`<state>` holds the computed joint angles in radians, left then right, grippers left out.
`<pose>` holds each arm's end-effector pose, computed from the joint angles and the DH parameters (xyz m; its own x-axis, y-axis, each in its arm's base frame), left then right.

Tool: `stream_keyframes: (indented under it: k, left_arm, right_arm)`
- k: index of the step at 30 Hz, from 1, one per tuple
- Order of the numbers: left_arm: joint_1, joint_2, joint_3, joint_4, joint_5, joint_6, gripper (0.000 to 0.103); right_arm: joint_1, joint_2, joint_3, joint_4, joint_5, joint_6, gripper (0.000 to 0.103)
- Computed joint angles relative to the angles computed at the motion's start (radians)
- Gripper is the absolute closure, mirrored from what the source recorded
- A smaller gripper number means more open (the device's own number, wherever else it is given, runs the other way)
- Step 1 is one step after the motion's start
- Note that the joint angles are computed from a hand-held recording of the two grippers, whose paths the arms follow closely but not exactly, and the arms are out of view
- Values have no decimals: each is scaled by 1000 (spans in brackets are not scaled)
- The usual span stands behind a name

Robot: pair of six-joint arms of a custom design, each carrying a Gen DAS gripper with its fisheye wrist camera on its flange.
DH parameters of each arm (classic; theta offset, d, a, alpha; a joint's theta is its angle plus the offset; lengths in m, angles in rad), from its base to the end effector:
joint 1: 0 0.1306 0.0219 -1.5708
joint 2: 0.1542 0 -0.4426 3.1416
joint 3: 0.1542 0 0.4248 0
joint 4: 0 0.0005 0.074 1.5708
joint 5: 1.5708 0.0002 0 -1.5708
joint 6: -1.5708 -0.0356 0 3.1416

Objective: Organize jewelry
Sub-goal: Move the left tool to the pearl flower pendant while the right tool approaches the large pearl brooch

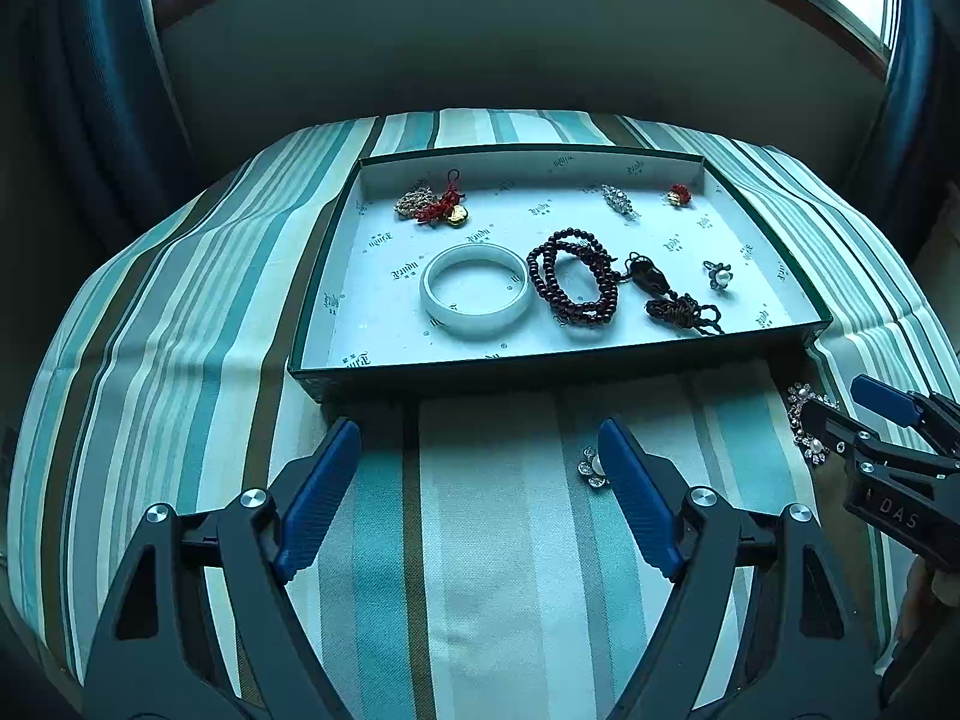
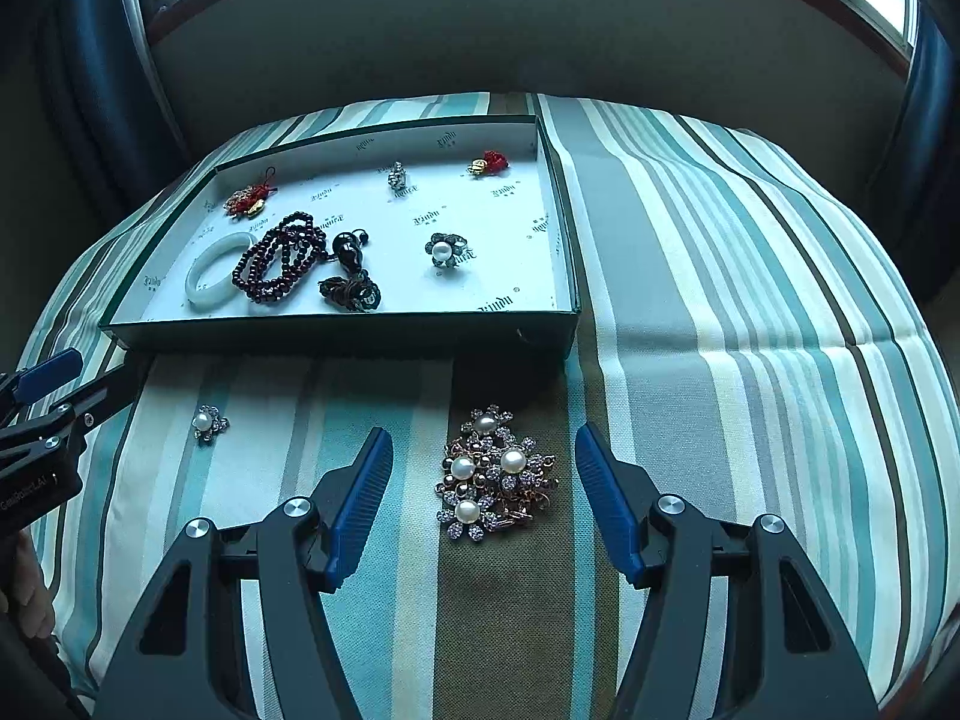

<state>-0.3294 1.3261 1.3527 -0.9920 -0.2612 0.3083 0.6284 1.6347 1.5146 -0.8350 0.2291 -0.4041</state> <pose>0.4457 -0.1432 0.4934 -0.7940 -0.0384 -0.6067 -0.0708 0.9970 0.0296 0.4921 0.3469 0.4230 -0.7906 -0.1012 -0.6039 -0.1691 0.9840 0.0566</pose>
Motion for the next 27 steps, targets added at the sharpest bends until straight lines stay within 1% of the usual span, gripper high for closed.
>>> stream_keyframes:
  k: [8,9,11,12,13,15,17,27]
  left_arm:
    - [-5,7,3,-1,6,-4,22]
    - [-4,8,3,-2,8,-4,22]
    - [-5,12,3,-5,10,-4,22]
    - [-5,13,3,-6,11,-4,22]
    - [-5,15,2,-8,13,-3,22]
    - [-6,18,2,-10,18,-1,22]
    - [-8,20,2,-10,21,-3,22]
    - [-11,32,-1,-17,39,-3,22]
  right_arm:
    - [-7,17,-11,2,-33,-17,40]
    - [-3,17,-13,7,-21,-13,42]
    - [3,20,-9,5,-6,-1,54]
    - [3,19,-10,9,-9,1,58]
    - [2,17,-12,16,-20,-1,60]
    - [5,18,-10,17,-17,3,60]
    - [9,13,-14,32,-13,6,65]
    - [29,23,-3,51,-32,33,66]
